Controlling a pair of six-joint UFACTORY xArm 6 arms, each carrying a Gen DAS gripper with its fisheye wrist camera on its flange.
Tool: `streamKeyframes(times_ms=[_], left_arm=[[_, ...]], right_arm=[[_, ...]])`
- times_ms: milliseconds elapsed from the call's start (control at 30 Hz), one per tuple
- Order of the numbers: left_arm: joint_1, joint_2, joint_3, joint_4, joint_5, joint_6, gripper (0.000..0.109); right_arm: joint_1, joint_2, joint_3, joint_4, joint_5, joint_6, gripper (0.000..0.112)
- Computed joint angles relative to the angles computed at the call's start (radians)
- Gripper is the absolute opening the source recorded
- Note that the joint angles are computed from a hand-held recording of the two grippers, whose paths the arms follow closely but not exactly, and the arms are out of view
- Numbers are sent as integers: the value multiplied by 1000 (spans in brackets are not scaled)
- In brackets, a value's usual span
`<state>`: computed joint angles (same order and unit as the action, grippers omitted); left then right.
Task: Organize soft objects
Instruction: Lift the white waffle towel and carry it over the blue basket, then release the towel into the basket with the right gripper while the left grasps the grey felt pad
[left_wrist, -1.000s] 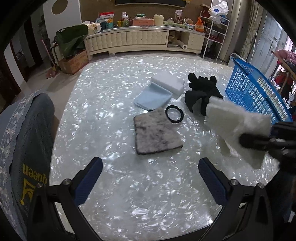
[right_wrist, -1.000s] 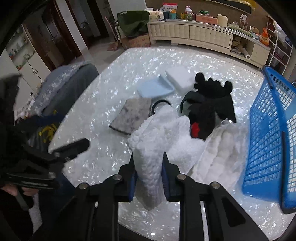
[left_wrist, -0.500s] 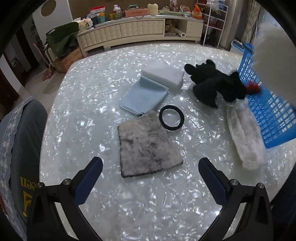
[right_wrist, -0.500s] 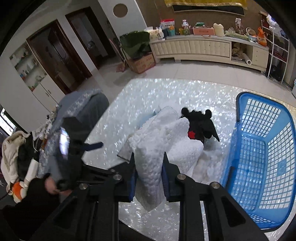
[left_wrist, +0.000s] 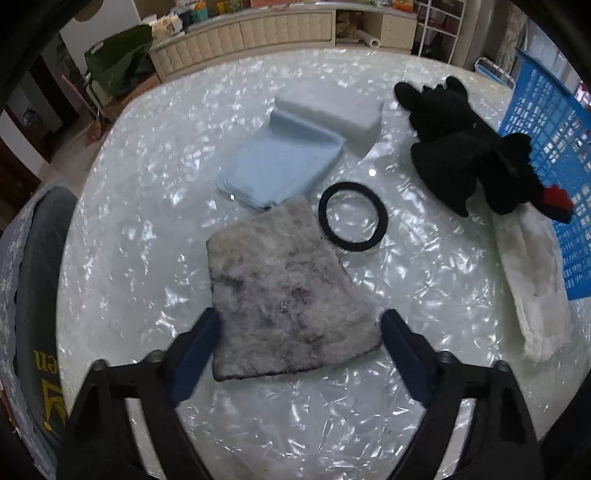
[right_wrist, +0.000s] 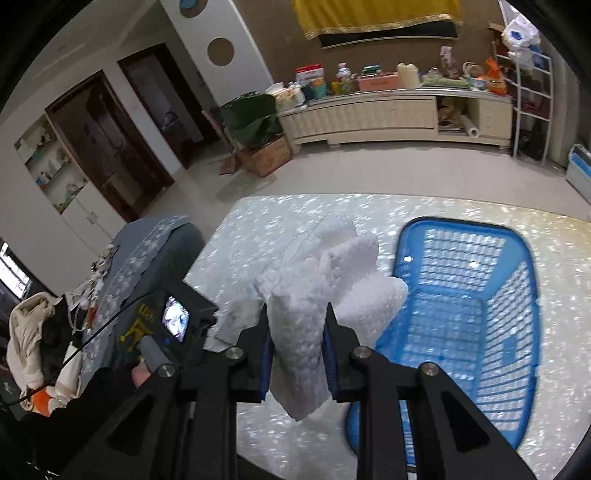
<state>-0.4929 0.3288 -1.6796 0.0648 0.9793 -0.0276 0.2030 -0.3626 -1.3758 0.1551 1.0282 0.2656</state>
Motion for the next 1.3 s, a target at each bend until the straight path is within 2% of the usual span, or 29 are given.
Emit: streamKeyframes(times_ms=[200,300,500,600,667,733,933,1033,1300], left_arm=[[8,13,-14,-10,-4,-14,83],[9,17,-18,-8,-9,-19,75],[14,12,-20,19,-20,-56,50],[16,8,-19,39,-18,-81,36],[18,5,-18,56,-18,-92,22],[24,0,-11,72,-22,-95,14],[40,-36,43,44,-64,-62,13],[38,-39,48,51,-69,-62,13],[58,-67,78,-24,-78,-38,13]], right_arm=[[-72,-17,-16,-62,47,-8,22],[-91,-21,-8,-115,76,0,22],[-112,-11,19,-182,141,5,22],[-129,0,39,-174,161,-10,22],[-140,14,42,-169,171,-24,22],[-141,32,41,-177,185,-25,22],[-149,127,-9,-200,241,-42,22],[-175,180,-45,-132,283,-61,22],[-145,277,-106,-160,347,-81,22]])
